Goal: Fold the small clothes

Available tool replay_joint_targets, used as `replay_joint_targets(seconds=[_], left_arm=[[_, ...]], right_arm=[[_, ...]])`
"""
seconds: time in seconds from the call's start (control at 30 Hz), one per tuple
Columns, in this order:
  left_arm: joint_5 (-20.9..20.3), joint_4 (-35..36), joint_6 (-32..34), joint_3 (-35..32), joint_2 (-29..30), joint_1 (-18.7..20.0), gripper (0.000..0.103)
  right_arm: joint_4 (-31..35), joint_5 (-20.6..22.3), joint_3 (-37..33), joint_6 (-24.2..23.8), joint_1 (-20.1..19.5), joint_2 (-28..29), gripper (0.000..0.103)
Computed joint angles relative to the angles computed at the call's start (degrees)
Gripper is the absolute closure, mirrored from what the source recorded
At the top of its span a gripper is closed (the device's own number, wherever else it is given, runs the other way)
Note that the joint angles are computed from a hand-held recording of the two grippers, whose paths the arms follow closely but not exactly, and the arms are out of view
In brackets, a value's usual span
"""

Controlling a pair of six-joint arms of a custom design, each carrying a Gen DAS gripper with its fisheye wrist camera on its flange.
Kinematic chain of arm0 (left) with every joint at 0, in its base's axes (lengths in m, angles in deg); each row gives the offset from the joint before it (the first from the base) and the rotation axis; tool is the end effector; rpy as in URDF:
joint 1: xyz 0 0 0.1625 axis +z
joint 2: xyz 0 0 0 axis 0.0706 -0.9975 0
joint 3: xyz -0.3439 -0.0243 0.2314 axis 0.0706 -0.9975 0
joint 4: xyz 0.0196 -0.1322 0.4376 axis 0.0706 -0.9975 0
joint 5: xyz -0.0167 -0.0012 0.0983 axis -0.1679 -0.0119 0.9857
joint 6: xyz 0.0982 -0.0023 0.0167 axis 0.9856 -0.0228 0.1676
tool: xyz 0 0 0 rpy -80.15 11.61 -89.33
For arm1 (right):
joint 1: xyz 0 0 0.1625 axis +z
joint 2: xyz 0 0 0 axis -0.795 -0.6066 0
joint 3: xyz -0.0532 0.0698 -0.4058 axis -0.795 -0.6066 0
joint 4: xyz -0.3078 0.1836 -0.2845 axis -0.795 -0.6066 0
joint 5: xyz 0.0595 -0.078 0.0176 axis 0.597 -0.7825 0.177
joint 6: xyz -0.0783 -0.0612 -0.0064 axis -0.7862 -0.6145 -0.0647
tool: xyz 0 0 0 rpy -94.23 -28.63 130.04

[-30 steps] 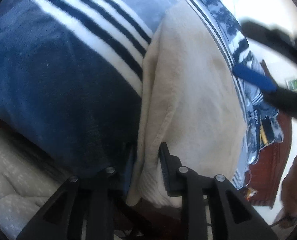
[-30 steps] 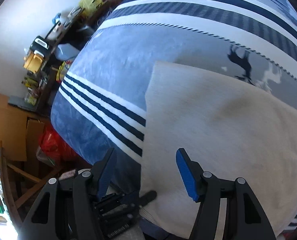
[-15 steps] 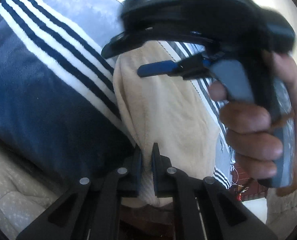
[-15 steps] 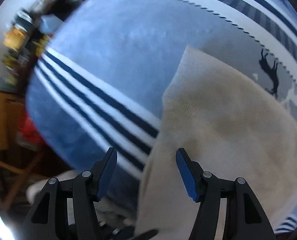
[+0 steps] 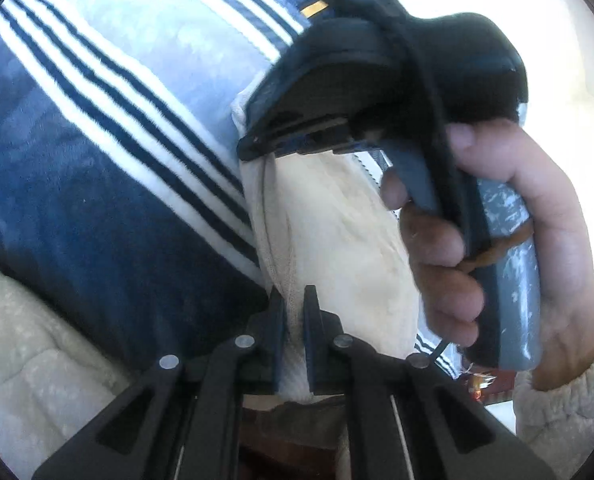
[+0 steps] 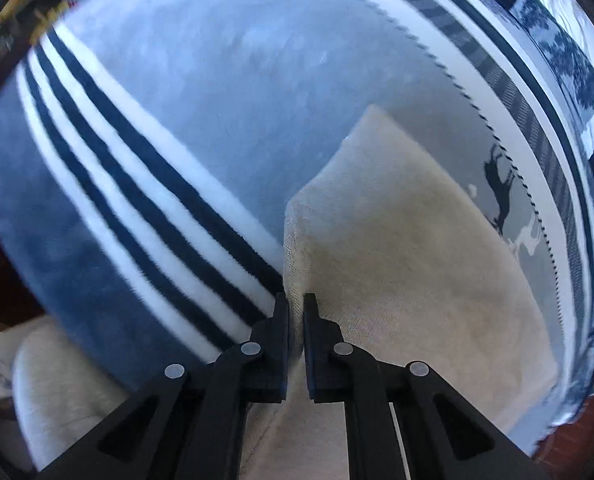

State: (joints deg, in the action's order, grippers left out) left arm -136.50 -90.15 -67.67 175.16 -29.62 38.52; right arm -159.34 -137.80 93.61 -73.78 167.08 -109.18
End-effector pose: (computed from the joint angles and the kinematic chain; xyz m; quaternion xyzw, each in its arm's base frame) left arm -0.2841 -0.5255 0.1501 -0.1457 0.9138 -0.3774 0.0353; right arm 0.4009 -0.7279 0.0987 0.4130 -0.8223 -0.1177 0.3734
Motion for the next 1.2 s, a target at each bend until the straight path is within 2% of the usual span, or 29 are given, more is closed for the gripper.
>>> replay_joint_targets(seconds=[0.17, 0.33, 0.5, 0.57, 0.7, 0.83, 0.9, 1.07, 1.13, 1.2], left_arm=[[4.9, 7.7, -0.7, -2.3, 0.0, -4.1, 0.095], [8.1, 19.6, -2.2, -7.7, 1.8, -7.7, 0.095], [11.6, 36.0, -0.5, -19.6, 8.5, -11.6, 0.095], [11.7, 39.3, 2.4, -24.9, 12.4, -12.1, 0.095], [10.0, 43.4, 7.6, -35.0, 20.8, -12.3, 0.095], [7.8, 49.9, 11.2, -45.7, 29.6, -11.7, 0.095], [6.5, 51.6, 13.2, -50.8, 33.7, -11.1, 0.095], [3.4, 58.2, 14.7, -63.2, 43.2, -9.1, 0.095], [2.9, 60.2, 14.5, -66.3, 45.3, -9.1, 0.095], [3.1, 61.2, 15.7, -69.7, 47.6, -9.3, 0.095]], right_arm=[[2.5, 14.1, -3.1, 2.5, -2.3, -4.7, 0.098], [0.5, 27.5, 0.3, 2.8, -5.7, -12.9, 0.098], [-1.7, 39.5, 4.1, 2.8, -10.4, -21.1, 0.098], [-2.0, 44.3, 4.2, 2.9, -12.8, -23.8, 0.098], [-3.0, 50.3, 5.1, 2.8, -17.7, -28.2, 0.098], [-1.6, 54.4, 3.5, 4.3, -23.3, -30.0, 0.098], [-0.6, 56.6, 2.4, 4.8, -25.9, -29.8, 0.098], [1.1, 58.2, -1.9, 6.5, -31.0, -27.2, 0.098], [1.9, 60.1, -3.7, 7.5, -32.4, -26.2, 0.098], [2.9, 61.3, -5.3, 6.3, -32.9, -25.5, 0.098]])
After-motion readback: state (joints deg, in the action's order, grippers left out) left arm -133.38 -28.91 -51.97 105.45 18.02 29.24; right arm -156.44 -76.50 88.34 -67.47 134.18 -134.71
